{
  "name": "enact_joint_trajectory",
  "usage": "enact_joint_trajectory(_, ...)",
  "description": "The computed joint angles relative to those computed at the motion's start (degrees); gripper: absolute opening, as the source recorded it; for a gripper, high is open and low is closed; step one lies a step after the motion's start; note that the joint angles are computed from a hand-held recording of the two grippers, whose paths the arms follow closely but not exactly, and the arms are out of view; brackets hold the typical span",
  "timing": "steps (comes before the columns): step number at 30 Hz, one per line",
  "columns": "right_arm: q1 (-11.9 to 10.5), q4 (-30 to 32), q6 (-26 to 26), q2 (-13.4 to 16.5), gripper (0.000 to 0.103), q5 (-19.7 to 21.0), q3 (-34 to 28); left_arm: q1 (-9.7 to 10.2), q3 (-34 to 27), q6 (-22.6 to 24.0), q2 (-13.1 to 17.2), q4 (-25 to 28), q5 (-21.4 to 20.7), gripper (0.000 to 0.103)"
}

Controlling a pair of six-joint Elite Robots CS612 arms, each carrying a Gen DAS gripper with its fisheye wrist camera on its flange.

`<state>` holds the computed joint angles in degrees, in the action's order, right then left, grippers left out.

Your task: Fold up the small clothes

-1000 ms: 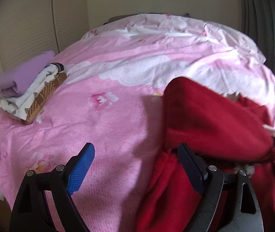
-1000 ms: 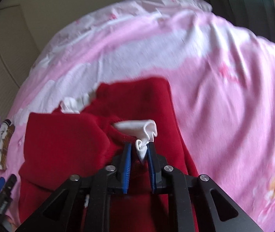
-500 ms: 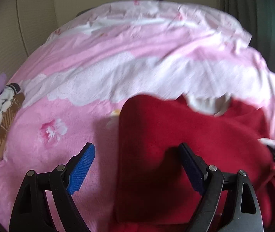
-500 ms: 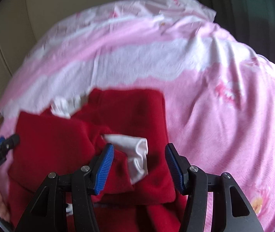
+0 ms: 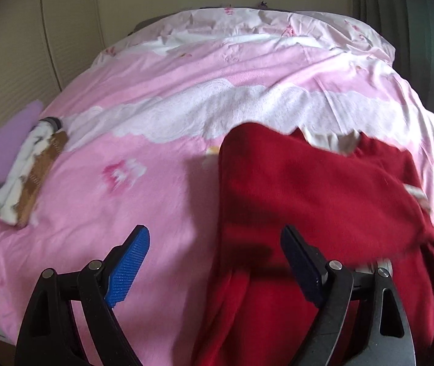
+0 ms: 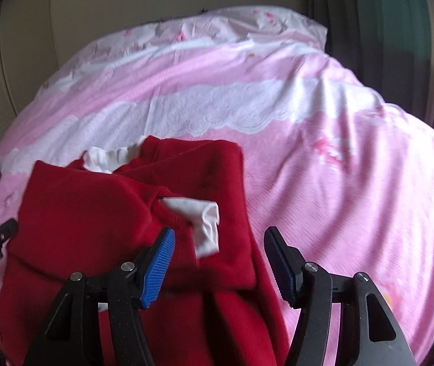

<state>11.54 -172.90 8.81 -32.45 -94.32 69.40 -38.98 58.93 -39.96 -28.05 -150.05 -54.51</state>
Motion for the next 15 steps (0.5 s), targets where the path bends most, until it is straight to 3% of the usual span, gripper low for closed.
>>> enact_joint_trajectory(8, -0.4, -11.0, 1.2, -7.1, 0.064, 0.8, 16.0, -4.01, 17.2, -8.1, -8.2, -4.0, 2.9, 0.088)
enact_joint_trajectory(15, -0.7, -14.9, 0.6, -9.9, 0.065, 1.6, 23.5, -6.16, 24.9, -14.0, -11.1, -6.8, 3.3, 0.088)
